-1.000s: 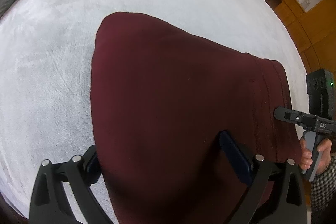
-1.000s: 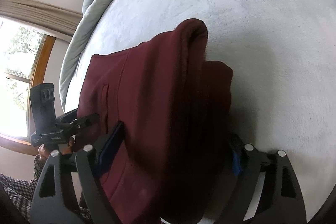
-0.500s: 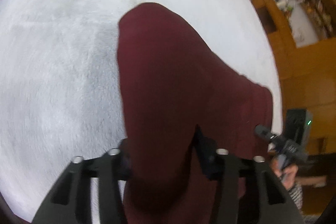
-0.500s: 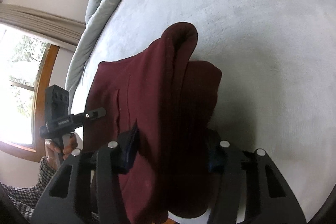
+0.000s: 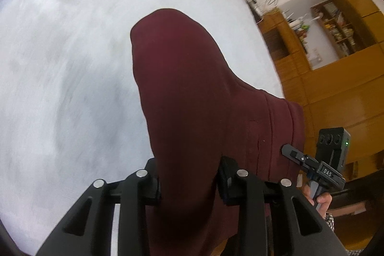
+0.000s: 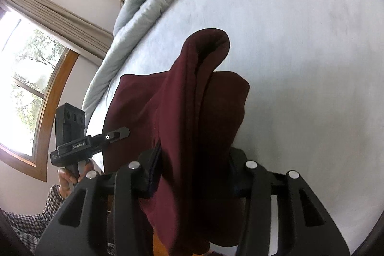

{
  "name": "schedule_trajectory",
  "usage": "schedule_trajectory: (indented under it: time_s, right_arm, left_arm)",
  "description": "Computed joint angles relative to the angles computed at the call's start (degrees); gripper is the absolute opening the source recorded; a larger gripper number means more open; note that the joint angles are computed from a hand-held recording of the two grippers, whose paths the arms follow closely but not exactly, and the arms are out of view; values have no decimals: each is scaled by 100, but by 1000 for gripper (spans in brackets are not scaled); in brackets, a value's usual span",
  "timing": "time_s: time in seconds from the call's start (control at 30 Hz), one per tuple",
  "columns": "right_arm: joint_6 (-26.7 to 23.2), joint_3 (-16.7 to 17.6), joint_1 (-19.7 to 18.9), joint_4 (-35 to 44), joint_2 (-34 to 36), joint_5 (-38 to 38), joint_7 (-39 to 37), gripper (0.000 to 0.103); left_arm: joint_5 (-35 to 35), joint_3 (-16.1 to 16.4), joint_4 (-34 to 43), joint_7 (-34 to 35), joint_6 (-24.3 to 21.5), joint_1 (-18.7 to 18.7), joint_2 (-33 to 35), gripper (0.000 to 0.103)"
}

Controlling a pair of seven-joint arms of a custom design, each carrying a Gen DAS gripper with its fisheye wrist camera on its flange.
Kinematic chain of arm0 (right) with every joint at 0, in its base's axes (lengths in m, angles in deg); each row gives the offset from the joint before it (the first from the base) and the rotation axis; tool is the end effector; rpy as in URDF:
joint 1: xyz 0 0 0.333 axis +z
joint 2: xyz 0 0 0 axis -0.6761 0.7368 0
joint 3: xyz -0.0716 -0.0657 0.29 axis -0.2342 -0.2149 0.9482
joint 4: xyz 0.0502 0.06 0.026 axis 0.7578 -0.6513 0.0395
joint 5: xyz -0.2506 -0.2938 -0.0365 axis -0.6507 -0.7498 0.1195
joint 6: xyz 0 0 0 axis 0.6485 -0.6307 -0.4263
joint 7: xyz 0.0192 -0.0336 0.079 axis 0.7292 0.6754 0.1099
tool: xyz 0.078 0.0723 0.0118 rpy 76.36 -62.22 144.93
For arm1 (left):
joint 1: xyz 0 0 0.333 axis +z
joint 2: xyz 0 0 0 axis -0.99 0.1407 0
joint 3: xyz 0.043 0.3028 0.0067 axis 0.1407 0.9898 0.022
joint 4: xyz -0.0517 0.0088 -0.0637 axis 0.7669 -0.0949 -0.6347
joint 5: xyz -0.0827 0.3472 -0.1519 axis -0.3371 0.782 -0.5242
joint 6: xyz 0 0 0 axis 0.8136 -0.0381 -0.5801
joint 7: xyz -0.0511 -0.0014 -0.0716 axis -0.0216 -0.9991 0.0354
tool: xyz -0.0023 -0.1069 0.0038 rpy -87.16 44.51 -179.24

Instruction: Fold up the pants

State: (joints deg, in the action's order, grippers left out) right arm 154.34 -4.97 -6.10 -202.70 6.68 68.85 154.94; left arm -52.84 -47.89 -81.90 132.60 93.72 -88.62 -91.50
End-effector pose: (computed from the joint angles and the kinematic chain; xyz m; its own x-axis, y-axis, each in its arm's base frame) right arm 0.4175 0.2789 0.4609 -0.0208 -0.7856 -0.6184 -0.8784 0.3098 -0.3640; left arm 0.5130 -0.1594 0.4165 -0.2421 -0.7135 0.6575 -0.9581 0.0686 -0.2782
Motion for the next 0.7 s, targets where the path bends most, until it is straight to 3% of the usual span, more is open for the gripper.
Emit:
schedule_trajectory:
  time_s: [0.17,0.37,0.47,0.53,0.7]
  right_arm:
    - [-457,-120,-452,823,526,-321,-183,43]
    - [-1044,-17,-1121,2215,1883,27,-602,43]
    - [-1306,119,-1416,2679,2508,-2,-472,44]
    - [-1428,77,-1431,2882,2852,-507,67,47]
    - [-1106,511,-1835,2783,3032,-406,43,57]
  left_arm:
    - [233,-99,1207,-332,93,18,865,33]
    - [1074,-332,2491,-1118,375,10,2073,34]
    - [1627,-357,2880,-1643,338,-29,2533,34]
    - [2125,-316,3162,-2074,260,-85,2897,36]
    - [2637,-413,3075,-2386,723,-149,3060,59]
